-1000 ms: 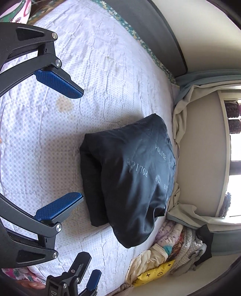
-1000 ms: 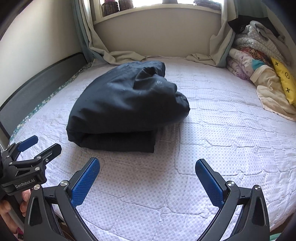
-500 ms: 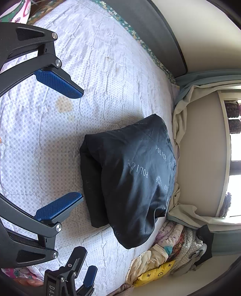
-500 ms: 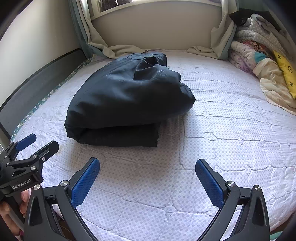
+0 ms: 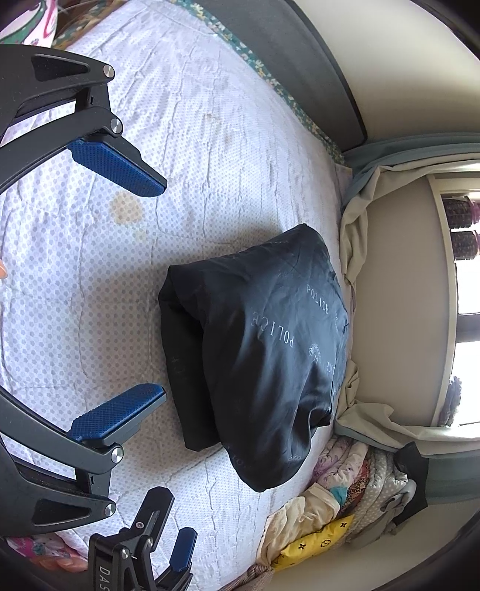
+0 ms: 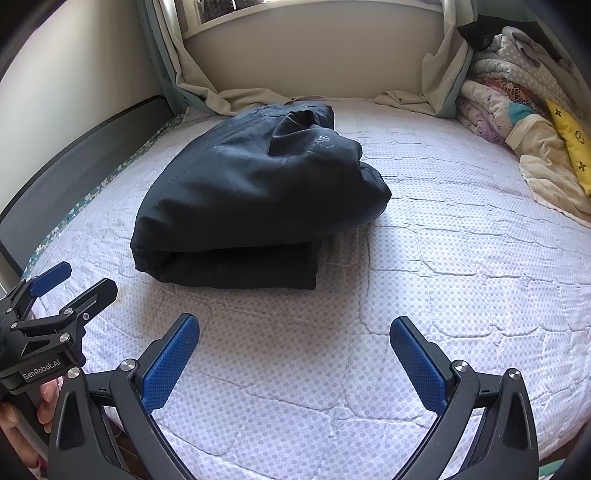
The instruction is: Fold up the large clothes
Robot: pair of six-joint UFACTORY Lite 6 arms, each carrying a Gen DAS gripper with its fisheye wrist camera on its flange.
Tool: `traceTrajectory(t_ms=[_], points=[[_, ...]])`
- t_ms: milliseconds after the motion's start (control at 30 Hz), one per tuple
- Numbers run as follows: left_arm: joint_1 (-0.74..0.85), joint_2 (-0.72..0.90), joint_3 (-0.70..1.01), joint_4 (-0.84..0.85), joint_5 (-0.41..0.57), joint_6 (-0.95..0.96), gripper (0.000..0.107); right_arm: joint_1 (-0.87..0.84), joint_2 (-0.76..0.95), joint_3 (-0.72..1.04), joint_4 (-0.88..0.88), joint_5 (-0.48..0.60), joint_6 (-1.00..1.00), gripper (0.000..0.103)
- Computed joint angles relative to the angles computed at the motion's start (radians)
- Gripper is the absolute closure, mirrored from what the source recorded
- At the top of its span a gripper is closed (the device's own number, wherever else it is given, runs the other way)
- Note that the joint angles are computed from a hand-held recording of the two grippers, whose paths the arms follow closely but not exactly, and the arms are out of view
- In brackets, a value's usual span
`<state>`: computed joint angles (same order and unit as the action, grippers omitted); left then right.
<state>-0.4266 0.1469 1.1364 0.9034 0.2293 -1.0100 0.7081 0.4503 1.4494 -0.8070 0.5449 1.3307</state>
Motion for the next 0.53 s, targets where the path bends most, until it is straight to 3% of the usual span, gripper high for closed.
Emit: traceTrajectory(t_ms=[167, 333, 533], points=[[0.019, -0.005, -0.001, -0.149, -0.023, 0.134, 0.005, 0.003, 0.001, -0.001, -0.004, 0.004, 0.009, 0.000], [0.035, -0.016, -0.008, -0.171, -0.032, 0.148, 0.005, -0.003, 0.010, 0.002, 0.011, 0.024, 0.013, 0.000], [0.025, -0.039, -0.037, 0.044, -0.035, -0.046, 0.005, -0.028, -0.002, -0.024, 0.048, 0.013, 0.016, 0.000]])
